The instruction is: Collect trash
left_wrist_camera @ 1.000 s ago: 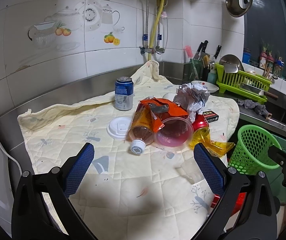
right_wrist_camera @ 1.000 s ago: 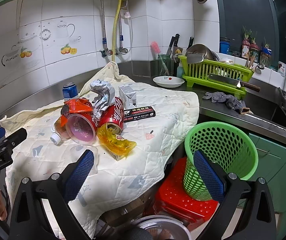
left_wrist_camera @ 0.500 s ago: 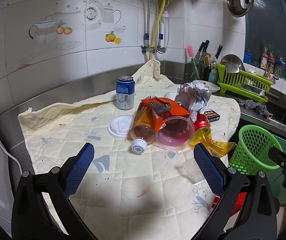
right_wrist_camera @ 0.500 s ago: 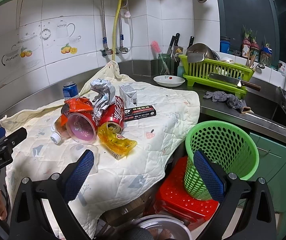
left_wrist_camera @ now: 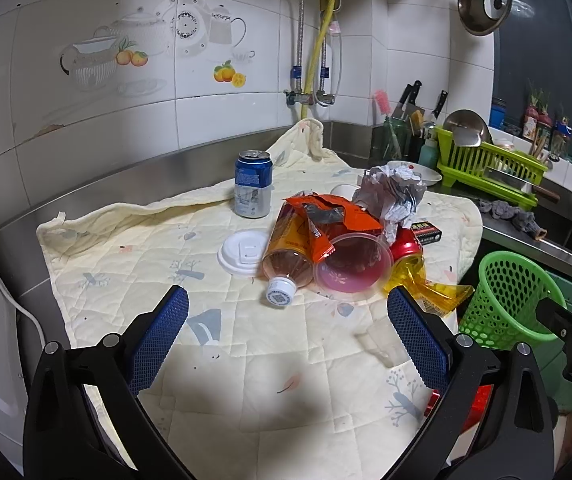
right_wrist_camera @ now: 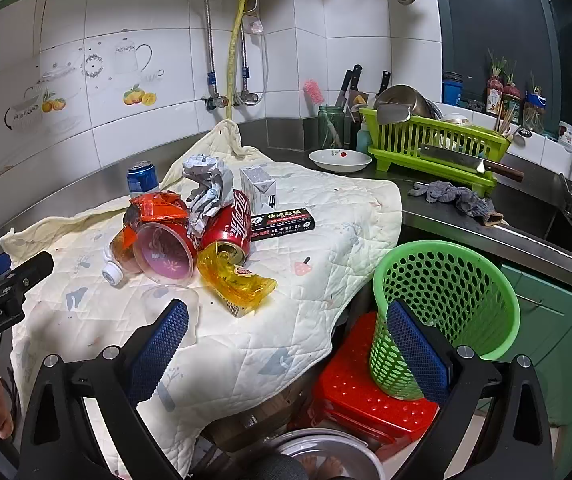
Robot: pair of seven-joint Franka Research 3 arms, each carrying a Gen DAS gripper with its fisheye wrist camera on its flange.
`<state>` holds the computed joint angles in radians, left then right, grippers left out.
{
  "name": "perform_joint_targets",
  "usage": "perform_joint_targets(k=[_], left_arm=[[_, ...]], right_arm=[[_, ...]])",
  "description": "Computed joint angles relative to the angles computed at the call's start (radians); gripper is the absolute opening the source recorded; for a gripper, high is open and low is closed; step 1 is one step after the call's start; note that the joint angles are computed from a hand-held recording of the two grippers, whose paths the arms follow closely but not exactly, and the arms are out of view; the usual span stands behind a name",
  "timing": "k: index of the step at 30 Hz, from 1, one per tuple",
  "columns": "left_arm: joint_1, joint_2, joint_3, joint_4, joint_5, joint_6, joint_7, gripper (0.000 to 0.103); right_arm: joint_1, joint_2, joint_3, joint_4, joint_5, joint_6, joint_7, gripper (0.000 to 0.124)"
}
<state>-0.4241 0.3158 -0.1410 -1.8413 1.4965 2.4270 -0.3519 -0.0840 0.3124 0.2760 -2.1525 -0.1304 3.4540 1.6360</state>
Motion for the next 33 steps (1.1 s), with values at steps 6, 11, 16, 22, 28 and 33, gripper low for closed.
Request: perform_joint_targets(k=[6,11,16,22,28,33], left_arm=[[0.002,0.001,0.001,-0.001,-0.003,0.003,0.000,0.098],[0.004,0.002,0.003,-0.001,-0.008,0.006,0.000,0.098],[0.003,0.004,0.004,0.002,-0.007,0.003,-0.002,0.098],[0.007,0.004,0.005,0.002,-0.015,0.004,0.001,0.098],[0.016,-0.003,0.009,-0.005,-0.028,0.003,-0.007,0.098],[0.026,-0.012,0.011,-0.012,-0.033,0.000,-0.015,0.098]], right_arm=[[0.007,0.001,-0.006,0.001,0.003,0.000,-0.004,0.097],[0.001,0.004,0.001,0.002,0.001,-0.001,-0.001,0.097],[-0.003,0.011,0.008,0.008,-0.008,-0.008,-0.006,0.096],[-0.023,0.027,0.035,0.027,-0.014,-0.024,-0.020,0.096],[-0.123,0.062,0.142,0.052,-0.058,-0.052,-0.027,0.096],[-0.284,0.132,0.321,0.103,-0.104,-0.114,-0.062,0.093]])
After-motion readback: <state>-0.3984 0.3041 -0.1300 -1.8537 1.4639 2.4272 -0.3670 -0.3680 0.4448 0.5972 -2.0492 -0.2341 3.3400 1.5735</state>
